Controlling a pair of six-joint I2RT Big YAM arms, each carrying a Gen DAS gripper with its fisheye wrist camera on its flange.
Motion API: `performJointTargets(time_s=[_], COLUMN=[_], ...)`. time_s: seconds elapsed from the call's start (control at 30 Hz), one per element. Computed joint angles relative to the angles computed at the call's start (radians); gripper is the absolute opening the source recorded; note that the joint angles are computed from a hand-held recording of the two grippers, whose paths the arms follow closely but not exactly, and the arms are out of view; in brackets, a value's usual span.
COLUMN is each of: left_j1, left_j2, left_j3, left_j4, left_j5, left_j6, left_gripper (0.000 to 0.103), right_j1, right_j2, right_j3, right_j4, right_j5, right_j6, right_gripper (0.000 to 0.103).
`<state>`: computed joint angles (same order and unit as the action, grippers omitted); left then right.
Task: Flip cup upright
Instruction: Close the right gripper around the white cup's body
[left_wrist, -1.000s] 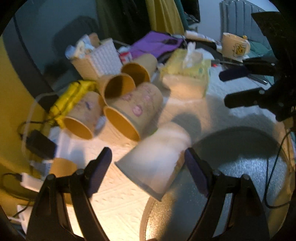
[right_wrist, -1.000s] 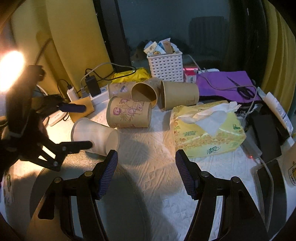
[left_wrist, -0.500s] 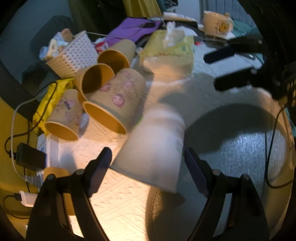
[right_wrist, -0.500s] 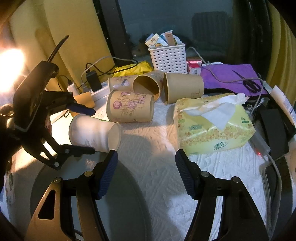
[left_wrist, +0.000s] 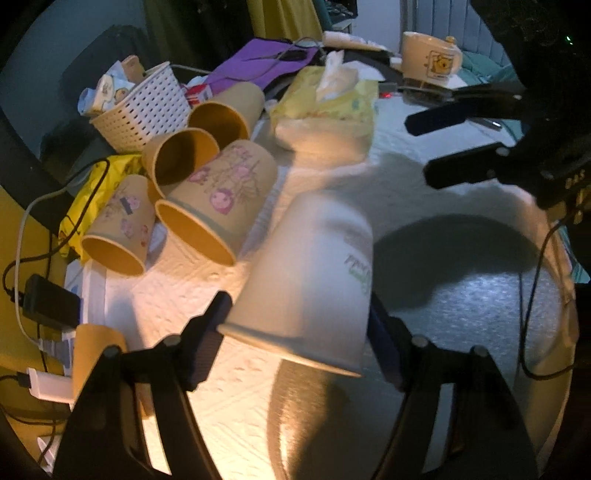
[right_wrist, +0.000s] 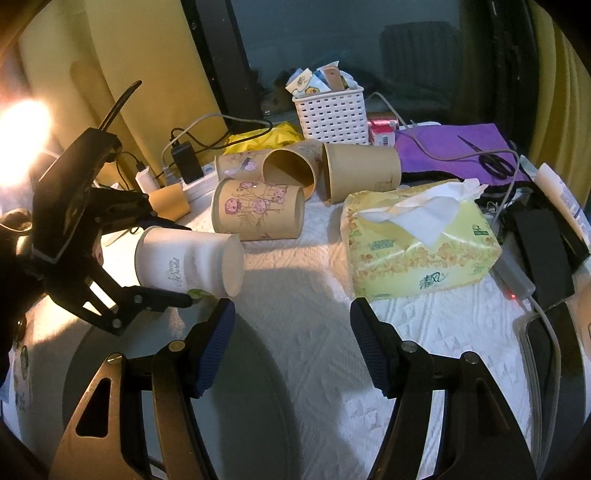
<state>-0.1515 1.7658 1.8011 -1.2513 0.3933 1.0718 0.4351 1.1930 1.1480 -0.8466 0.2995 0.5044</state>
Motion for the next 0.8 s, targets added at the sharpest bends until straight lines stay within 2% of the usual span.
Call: performJointTargets(time_s=[0.4, 0.8], left_j1=[0.009, 0.037], left_j2=[-0.172, -0.376], left_j3=[-0.160, -0.357], left_j4=[0.023, 0.074], left_j5=[0.045, 0.088], left_j6=[-0.007, -0.002], left_gripper=[0.072, 0.072], right_j1=[0.089, 0.245], right_j2=[-0.059, -0.115], right_j3=[0.004, 0.006], right_j4=[-0.059, -0.144], right_j5=[0.089, 0.221], right_j6=[0.041, 0.130], right_gripper=[0.068, 0.068])
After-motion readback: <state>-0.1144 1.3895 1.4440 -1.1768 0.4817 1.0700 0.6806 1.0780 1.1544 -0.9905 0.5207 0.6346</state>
